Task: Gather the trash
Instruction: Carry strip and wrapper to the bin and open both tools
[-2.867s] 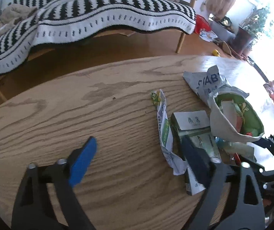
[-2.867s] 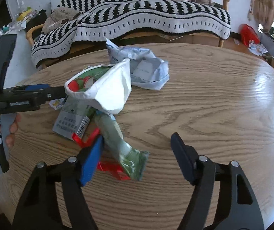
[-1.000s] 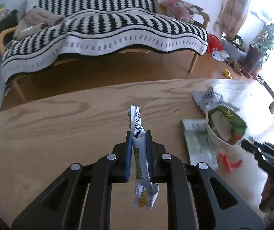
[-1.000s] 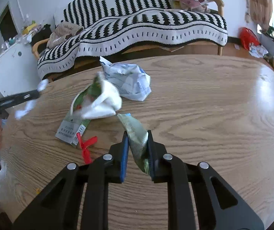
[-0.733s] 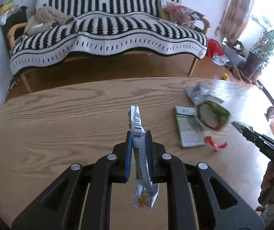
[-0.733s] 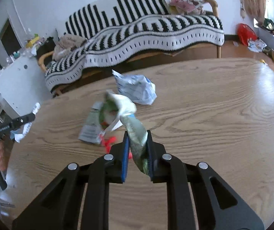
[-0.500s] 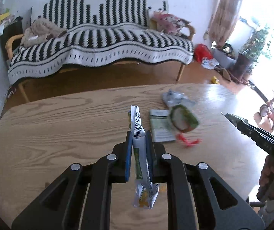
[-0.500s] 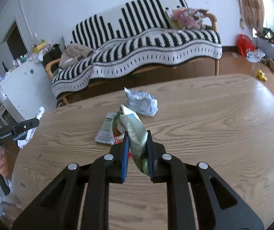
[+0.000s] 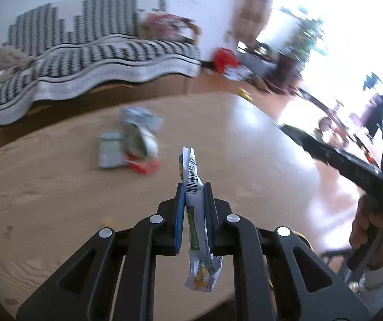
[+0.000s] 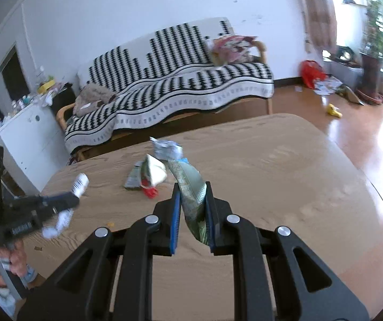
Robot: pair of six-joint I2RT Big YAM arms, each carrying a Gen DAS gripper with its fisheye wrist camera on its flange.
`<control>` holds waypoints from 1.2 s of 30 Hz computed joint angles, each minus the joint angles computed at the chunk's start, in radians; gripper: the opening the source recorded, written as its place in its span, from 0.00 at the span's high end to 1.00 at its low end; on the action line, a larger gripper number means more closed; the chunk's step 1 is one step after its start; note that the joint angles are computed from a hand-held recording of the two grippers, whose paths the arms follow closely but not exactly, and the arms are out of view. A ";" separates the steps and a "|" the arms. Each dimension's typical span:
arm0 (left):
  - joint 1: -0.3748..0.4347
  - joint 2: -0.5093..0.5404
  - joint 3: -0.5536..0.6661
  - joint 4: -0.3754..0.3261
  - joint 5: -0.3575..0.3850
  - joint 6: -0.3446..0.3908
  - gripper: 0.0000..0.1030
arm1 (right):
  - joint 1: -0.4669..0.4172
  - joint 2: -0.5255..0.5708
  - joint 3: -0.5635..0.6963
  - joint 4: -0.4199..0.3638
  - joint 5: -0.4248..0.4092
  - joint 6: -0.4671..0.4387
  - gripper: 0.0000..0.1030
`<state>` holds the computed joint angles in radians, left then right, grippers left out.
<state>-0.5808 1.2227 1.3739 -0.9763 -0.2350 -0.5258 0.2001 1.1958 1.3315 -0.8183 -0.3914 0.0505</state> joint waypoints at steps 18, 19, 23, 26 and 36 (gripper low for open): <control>-0.366 0.332 0.067 0.057 0.239 -0.058 0.87 | -0.571 -0.321 -0.409 -0.281 -0.148 -0.244 0.84; -0.370 0.353 0.073 0.056 0.259 -0.058 0.87 | -0.590 -0.317 -0.421 -0.290 -0.145 -0.257 0.84; -0.389 0.403 0.094 0.048 0.302 -0.060 0.87 | -0.663 -0.299 -0.451 -0.311 -0.142 -0.293 0.84; -0.400 0.426 0.111 0.049 0.307 -0.047 0.87 | -0.709 -0.272 -0.452 -0.332 -0.154 -0.315 0.84; -0.395 0.377 0.102 0.080 0.175 -0.070 0.06 | -0.852 -0.278 -0.453 -0.210 -0.165 -0.154 0.07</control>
<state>-0.9760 1.6002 1.4757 -0.8962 -0.0597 -0.5956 -0.6518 0.9180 0.8788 -1.0284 -0.5560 -0.1035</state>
